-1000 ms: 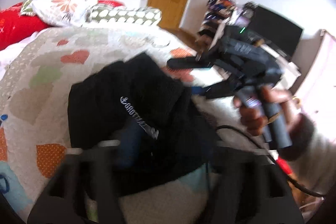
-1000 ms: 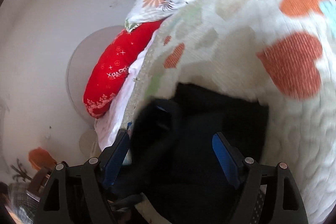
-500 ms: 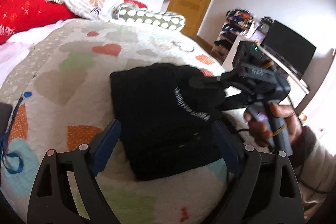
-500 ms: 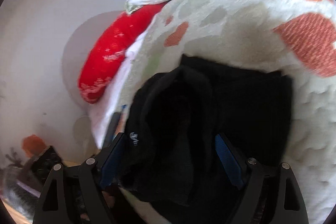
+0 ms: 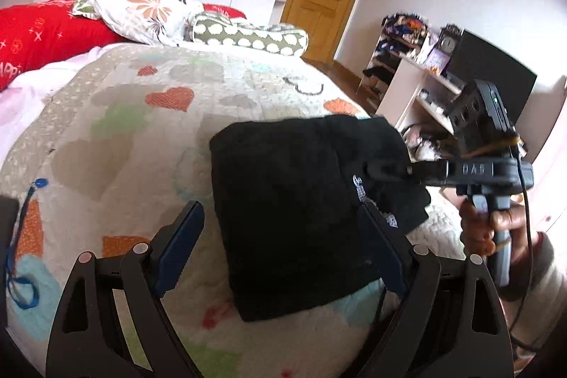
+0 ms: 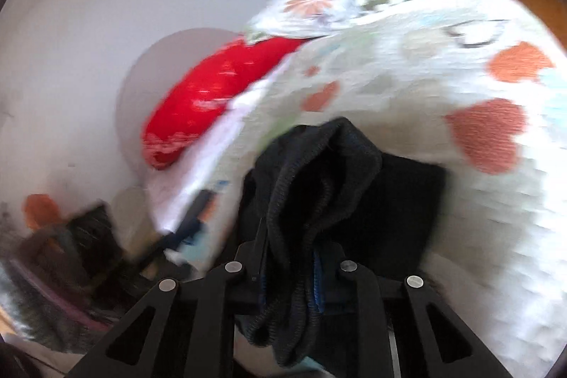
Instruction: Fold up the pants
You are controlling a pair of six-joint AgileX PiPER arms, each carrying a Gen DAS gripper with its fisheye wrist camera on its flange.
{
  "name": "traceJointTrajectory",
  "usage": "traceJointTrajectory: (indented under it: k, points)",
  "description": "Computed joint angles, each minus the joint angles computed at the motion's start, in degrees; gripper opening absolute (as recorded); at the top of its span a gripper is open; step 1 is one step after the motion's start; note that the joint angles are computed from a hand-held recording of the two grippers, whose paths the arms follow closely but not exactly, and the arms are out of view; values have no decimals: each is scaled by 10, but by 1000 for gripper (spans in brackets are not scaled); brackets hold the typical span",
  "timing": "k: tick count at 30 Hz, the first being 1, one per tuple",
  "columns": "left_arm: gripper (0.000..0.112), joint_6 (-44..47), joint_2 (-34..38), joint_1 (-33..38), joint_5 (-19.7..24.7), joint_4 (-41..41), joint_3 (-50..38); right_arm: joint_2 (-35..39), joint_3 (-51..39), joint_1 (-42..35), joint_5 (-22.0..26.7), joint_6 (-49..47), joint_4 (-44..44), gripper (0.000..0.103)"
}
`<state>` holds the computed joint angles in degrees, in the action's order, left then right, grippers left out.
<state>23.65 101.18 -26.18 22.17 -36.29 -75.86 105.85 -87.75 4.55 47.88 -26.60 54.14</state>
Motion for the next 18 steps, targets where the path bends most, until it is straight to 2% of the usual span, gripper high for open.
traceJointTrajectory:
  k: [3,5,6,8,9,11,14,17,18]
  points:
    - [88,-127,68,-16,43,114,-73,25,-2,3,-12,47,-60,19]
    - [88,-210,112,-20,92,184,-121,49,-27,13,-11,105,-119,22]
    - [88,-222,118,-19,102,187,-127,48,-32,13,-9,120,-124,23]
    - [88,-201,106,-10,96,156,-111,30,-24,7,-13,130,-126,39]
    - [88,-205,94,-10,88,168,-102,12,-12,7,-29,143,-148,42]
    - [88,-239,77,-15,76,216,-99,-25,8,17,-70,165,-200,42]
    - [88,-234,75,-11,78,220,-123,-38,-5,31,-91,159,-218,42]
    - [88,-319,118,-19,118,305,-201,-6,-51,53,-90,144,-223,41]
    - [88,-363,145,-23,146,344,-243,18,-82,62,-83,156,-236,41]
